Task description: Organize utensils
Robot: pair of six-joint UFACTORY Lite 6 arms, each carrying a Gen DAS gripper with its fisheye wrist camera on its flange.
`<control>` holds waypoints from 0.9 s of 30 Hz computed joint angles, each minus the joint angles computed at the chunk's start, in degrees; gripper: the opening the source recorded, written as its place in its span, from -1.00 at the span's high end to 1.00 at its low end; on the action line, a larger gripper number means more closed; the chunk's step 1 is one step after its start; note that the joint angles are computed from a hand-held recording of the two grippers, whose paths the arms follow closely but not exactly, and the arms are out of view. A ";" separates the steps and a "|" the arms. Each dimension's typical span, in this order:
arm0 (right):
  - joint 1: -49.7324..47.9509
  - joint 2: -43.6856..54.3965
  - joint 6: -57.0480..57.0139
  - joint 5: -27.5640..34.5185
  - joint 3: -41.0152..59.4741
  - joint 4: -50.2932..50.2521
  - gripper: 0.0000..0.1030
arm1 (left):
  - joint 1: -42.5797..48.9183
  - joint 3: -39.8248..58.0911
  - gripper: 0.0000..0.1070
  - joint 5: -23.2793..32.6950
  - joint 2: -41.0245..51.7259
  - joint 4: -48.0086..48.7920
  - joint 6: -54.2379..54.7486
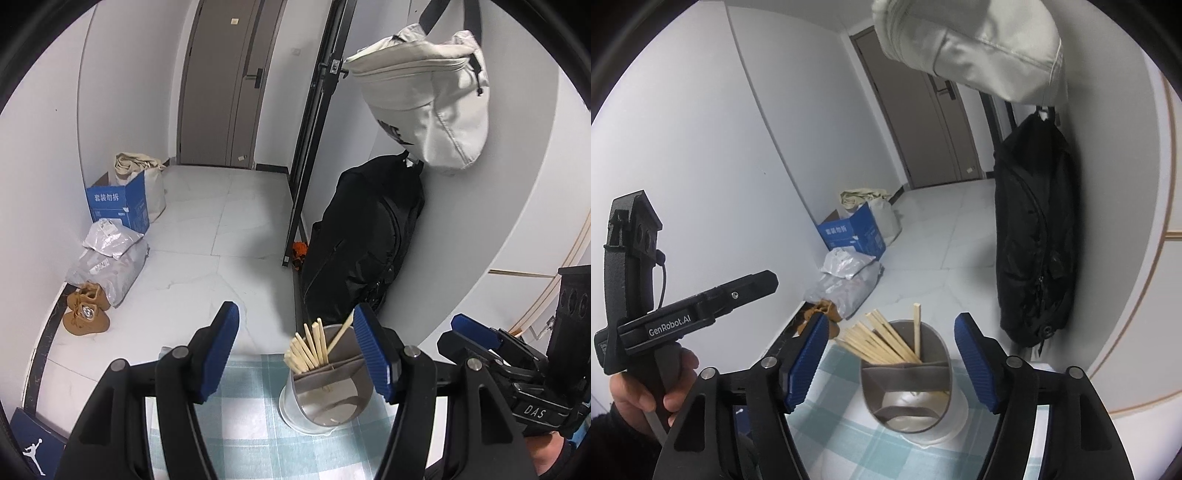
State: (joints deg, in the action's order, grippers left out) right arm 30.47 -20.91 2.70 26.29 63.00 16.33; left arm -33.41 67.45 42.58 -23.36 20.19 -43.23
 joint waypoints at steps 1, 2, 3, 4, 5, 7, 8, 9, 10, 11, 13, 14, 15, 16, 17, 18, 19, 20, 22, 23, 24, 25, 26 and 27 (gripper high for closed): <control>0.69 -0.97 1.87 -0.05 -0.44 -1.64 -0.41 | -1.49 -0.27 -0.13 0.87 -0.80 1.86 -2.06; 1.46 -2.39 3.61 -0.27 -1.24 -3.06 -0.41 | -2.68 -0.54 -0.15 1.56 -1.41 3.27 -3.58; 2.08 -3.66 4.74 -0.54 -2.08 -4.01 -0.42 | -4.16 -1.01 -0.26 2.32 -2.23 5.19 -5.57; 3.19 -5.25 7.16 -0.73 -3.02 -6.32 -0.45 | -6.42 -1.64 -0.40 3.41 -3.22 8.46 -8.95; 3.89 -6.07 8.95 -0.79 -3.48 -8.08 -0.46 | -8.14 -2.10 -0.44 4.23 -3.92 10.99 -11.50; 6.61 -8.98 15.74 -0.70 -5.18 -14.60 -0.55 | -12.14 -3.29 -0.47 6.41 -5.50 16.37 -16.84; 7.70 -9.84 18.34 -0.48 -5.50 -17.08 -0.56 | -13.16 -3.53 -0.47 7.00 -5.86 17.47 -17.89; 8.97 -10.84 21.38 -0.28 -6.04 -20.11 -0.58 | -14.69 -3.86 -0.48 8.04 -6.25 18.93 -19.45; 10.19 -11.90 24.25 -0.04 -6.65 -23.07 -0.60 | -15.73 -3.98 -0.48 8.92 -6.39 19.86 -20.53; 11.81 -13.12 28.02 0.30 -7.36 -26.91 -0.62 | -16.72 -4.21 -0.49 9.79 -6.68 20.52 -21.36; 14.38 -15.26 34.49 0.93 -8.67 -33.40 -0.66 | -18.42 -4.72 -0.49 11.04 -7.29 21.56 -22.79; 15.66 -16.61 37.45 1.09 -9.59 -36.32 -0.66 | -19.50 -5.21 -0.50 11.61 -7.82 22.55 -23.82; 17.23 -17.91 41.27 1.41 -10.56 -40.19 -0.69 | -20.76 -5.68 -0.50 12.47 -8.32 23.83 -25.15; 18.43 -18.79 44.44 1.86 -11.26 -43.47 -0.76 | -22.35 -6.37 -0.50 13.54 -8.99 25.52 -26.98; 20.36 -19.91 48.99 2.83 -12.14 -48.02 -0.80 | -24.15 -7.03 -0.50 14.78 -9.66 27.14 -28.78; 22.08 -21.08 52.79 3.77 -13.08 -51.73 -0.87 | -25.74 -7.50 -0.50 16.04 -10.11 28.57 -30.30; 23.68 -22.04 56.33 4.68 -13.94 -55.19 -0.90 | -27.27 -8.09 -0.50 17.13 -10.52 30.02 -31.91; 25.54 -23.14 60.05 5.81 -14.95 -58.91 -0.90 | -28.83 -8.86 -0.50 18.32 -11.10 31.36 -33.48; 28.94 -25.13 65.83 7.97 -16.98 -64.94 -0.94 | -31.78 -10.06 -0.50 21.29 -11.79 33.59 -36.27; 30.57 -25.75 68.17 9.35 -17.70 -67.32 -0.95 | -32.62 -10.61 -0.50 22.10 -11.99 34.24 -37.14; 32.33 -26.40 70.41 10.80 -18.48 -69.57 -0.98 | -34.09 -11.65 -0.50 23.63 -12.54 35.16 -38.46; 34.48 -27.19 73.17 12.44 -19.57 -72.32 -0.99 | -34.86 -12.25 -0.50 24.41 -12.84 35.54 -39.15; 35.95 -27.95 75.00 13.60 -20.58 -74.18 -1.00 | -35.95 -13.54 -0.50 24.93 -13.77 36.15 -40.31; 38.09 -28.70 77.50 15.35 -21.75 -76.64 -1.00 | -37.25 -15.06 -0.50 25.35 -14.97 36.84 -41.66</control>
State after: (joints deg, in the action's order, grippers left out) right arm 68.56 -49.60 80.19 41.64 41.25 -60.31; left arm -70.66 52.39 67.94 -38.32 57.04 -84.89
